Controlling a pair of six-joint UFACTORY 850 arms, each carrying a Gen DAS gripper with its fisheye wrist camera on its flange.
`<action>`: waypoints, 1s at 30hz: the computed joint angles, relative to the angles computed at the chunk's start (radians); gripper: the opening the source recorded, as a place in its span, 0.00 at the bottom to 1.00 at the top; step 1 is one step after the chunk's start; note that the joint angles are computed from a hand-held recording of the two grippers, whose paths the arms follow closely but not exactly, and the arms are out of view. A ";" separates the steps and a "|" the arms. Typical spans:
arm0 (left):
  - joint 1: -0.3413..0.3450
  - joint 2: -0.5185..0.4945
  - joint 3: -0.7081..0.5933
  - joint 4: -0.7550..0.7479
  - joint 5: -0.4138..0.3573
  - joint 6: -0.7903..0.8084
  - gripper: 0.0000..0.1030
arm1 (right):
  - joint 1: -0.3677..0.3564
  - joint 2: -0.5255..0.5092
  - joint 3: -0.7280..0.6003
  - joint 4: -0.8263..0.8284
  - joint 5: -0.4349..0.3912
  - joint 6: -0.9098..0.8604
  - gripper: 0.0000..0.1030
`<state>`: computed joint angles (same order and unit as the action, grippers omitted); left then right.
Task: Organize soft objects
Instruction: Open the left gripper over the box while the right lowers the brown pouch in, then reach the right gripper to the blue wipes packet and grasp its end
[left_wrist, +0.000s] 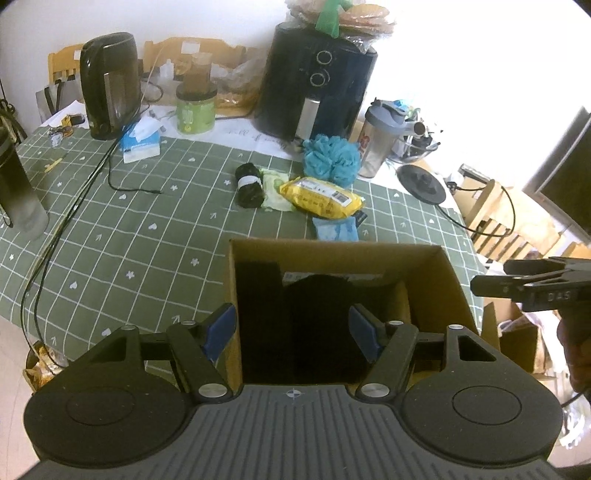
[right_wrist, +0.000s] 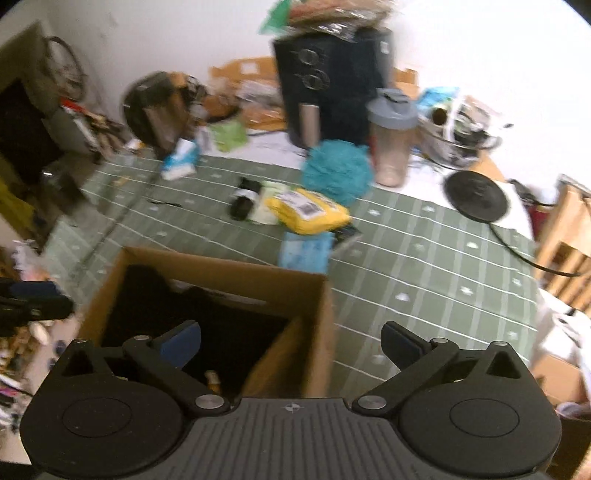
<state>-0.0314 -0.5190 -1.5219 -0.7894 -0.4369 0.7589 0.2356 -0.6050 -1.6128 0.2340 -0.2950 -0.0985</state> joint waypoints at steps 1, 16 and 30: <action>0.000 -0.002 -0.004 -0.010 -0.001 0.008 0.65 | -0.001 -0.002 -0.004 -0.046 -0.004 0.047 1.00; -0.004 -0.091 -0.141 -0.050 -0.034 0.091 0.65 | 0.005 -0.083 -0.152 -0.398 -0.113 0.398 1.00; -0.001 -0.225 -0.365 -0.039 -0.111 0.099 0.65 | -0.028 -0.229 -0.407 -0.353 -0.180 0.377 1.00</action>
<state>-0.0325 -0.7443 -1.8871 -0.8286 -0.5477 0.8578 0.2075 -0.8342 -2.0194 -0.1191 -0.4745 0.2784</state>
